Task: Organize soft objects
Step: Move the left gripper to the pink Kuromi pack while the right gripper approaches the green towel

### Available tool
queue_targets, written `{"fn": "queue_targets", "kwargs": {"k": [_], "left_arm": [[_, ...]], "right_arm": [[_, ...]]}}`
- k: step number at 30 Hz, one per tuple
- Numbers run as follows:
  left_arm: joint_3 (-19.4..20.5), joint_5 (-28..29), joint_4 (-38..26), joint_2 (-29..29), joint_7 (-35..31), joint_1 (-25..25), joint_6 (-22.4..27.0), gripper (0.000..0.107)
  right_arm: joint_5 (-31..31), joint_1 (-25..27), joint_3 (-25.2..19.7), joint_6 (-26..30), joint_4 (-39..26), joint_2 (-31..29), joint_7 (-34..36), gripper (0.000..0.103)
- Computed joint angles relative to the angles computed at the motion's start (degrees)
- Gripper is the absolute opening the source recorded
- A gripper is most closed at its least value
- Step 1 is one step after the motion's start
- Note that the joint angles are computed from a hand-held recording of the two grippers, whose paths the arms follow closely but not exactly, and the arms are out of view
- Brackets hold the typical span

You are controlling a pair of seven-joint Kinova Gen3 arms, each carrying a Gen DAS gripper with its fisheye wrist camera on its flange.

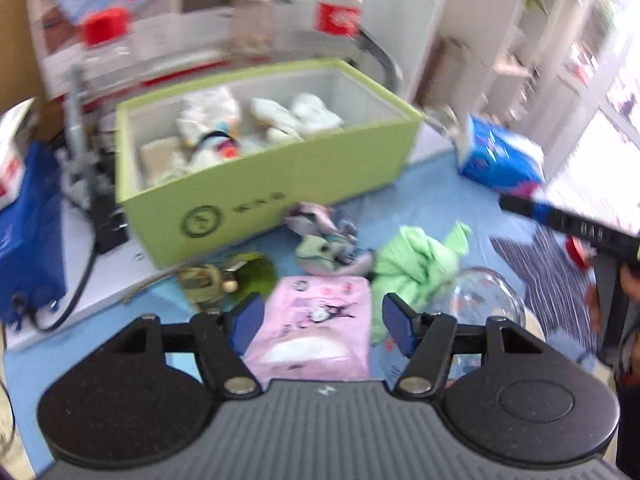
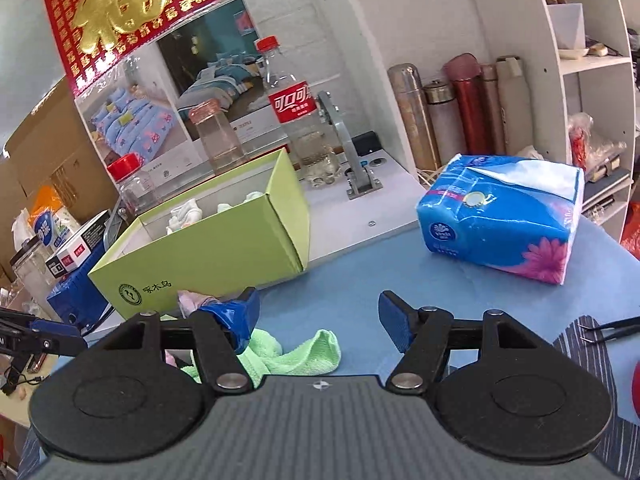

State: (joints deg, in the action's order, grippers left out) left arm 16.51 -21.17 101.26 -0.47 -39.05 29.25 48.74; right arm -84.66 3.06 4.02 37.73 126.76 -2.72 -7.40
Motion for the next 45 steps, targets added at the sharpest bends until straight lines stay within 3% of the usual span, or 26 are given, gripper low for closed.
{"fn": "queue_targets", "kwargs": {"k": [3, 6, 9, 13, 15, 19, 24, 28, 31, 33, 38, 45], "left_arm": [[2.42, 2.45, -4.65, 5.11, -6.99, -2.91, 4.5, 0.065], [-2.78, 4.29, -6.52, 7.79, -10.02, 0.3, 7.59, 0.068], [-4.58, 5.94, -2.82, 5.42, -8.46, -0.57, 4.81, 0.069], [-4.63, 2.63, 1.25, 2.72, -1.72, -0.84, 7.33, 0.07], [-5.11, 4.36, 5.7, -0.9, -0.48, -2.74, 5.01, 0.07], [-2.92, 4.27, 11.22, -6.84, 2.45, -5.94, 3.29, 0.07], [-0.51, 4.36, 15.83, -12.06, 8.93, -10.38, 0.43, 0.069], [1.09, 6.41, 19.67, -17.02, 11.08, -13.6, -5.28, 0.069], [4.01, 6.51, 19.88, -18.48, 11.92, -16.42, -4.97, 0.069], [6.54, 5.63, 19.59, -18.58, 13.08, -18.09, -3.95, 0.069], [7.94, 5.48, 19.94, -18.89, 13.55, -18.85, -4.22, 0.07], [10.4, 4.52, 19.34, -18.36, 14.25, -19.35, -3.65, 0.07]], "right_arm": [[-0.85, 4.79, -2.73, 1.86, 0.08, 0.2, 1.66, 0.052], [-0.85, 4.61, -1.6, 2.35, -0.1, 0.23, 2.21, 0.053], [0.56, -0.24, 2.92, 1.82, -0.89, 0.2, 1.22, 0.053], [9.34, -10.83, 11.31, 0.92, -4.09, -0.01, -6.55, 0.054], [13.99, -15.63, 14.31, 1.32, -6.32, 0.64, -9.77, 0.054], [23.31, -16.83, 10.89, 6.19, -14.86, 5.22, -14.17, 0.054], [34.97, -27.03, 14.08, 13.62, -26.3, 11.39, -18.4, 0.055], [44.29, -26.76, 8.91, 17.99, -32.98, 15.37, -26.26, 0.055], [51.28, -26.64, 5.61, 17.97, -35.43, 17.5, -31.95, 0.055], [55.03, -22.66, 0.3, 19.23, -36.94, 18.16, -35.32, 0.056], [63.96, -11.47, -12.96, 13.51, -33.49, 16.24, -40.55, 0.056], [65.75, 5.85, -25.17, 10.25, -29.23, 14.02, -42.23, 0.058]]}}
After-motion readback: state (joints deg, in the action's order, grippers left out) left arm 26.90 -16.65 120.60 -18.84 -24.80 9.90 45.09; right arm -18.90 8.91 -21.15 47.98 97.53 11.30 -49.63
